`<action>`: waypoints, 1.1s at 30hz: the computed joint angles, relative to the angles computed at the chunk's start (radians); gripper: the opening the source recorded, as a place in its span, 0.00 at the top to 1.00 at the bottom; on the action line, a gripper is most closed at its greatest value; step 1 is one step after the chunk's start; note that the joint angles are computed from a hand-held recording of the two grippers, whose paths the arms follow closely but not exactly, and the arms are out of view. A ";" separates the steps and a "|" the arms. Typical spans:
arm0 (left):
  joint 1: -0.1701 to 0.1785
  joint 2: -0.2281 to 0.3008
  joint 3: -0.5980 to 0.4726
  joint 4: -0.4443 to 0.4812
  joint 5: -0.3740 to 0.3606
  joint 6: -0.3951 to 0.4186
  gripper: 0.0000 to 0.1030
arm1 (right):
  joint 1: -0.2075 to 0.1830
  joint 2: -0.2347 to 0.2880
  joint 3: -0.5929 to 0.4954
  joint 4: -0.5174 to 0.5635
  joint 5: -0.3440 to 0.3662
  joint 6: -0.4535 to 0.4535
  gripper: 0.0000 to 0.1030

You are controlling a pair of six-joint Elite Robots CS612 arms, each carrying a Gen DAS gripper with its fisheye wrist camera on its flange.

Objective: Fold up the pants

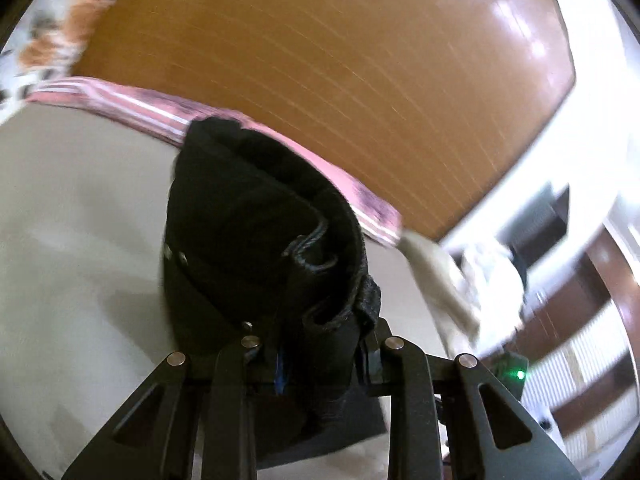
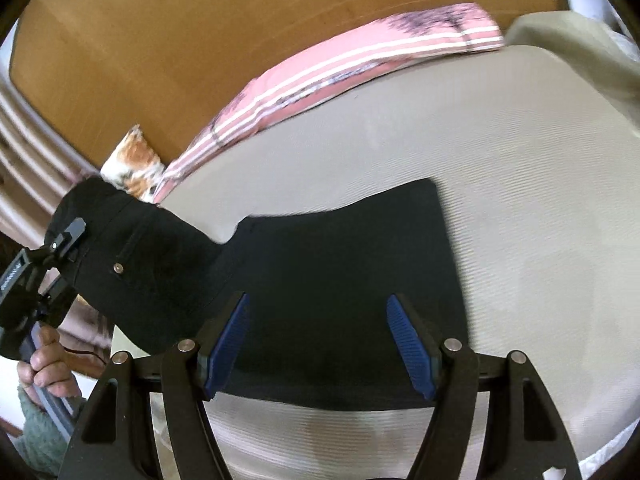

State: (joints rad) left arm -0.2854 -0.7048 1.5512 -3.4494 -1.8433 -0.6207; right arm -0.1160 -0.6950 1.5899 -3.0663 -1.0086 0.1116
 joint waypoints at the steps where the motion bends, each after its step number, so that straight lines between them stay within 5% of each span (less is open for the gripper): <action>1: -0.012 0.011 -0.027 0.033 -0.018 0.024 0.75 | -0.007 -0.001 0.004 -0.008 -0.004 0.009 0.34; 8: -0.086 0.088 -0.158 0.274 -0.096 0.222 0.75 | -0.050 0.005 0.022 -0.031 -0.020 0.065 0.34; 11: -0.111 0.112 -0.186 0.398 -0.078 0.301 0.75 | -0.062 0.018 0.008 -0.013 -0.003 0.083 0.34; 16: -0.141 0.121 -0.184 0.460 -0.004 0.406 0.68 | -0.068 0.042 -0.026 0.029 0.047 0.073 0.34; 20: -0.145 0.083 -0.159 0.498 -0.038 0.458 0.52 | -0.089 0.098 -0.097 0.130 0.286 0.063 0.32; 23: -0.135 0.050 -0.113 0.438 -0.089 0.532 0.48 | -0.091 0.141 -0.154 0.212 0.400 0.047 0.32; 28: -0.108 0.029 -0.069 0.356 -0.026 0.486 0.41 | -0.084 0.178 -0.216 0.288 0.448 0.022 0.32; 33: -0.073 0.049 -0.079 0.397 0.063 0.340 0.41 | -0.073 0.214 -0.294 0.355 0.460 -0.010 0.32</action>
State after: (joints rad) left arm -0.3588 -0.6560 1.4718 -3.0521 -1.7806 -0.2809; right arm -0.1892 -0.4806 1.2959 -2.7112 -0.5484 0.1020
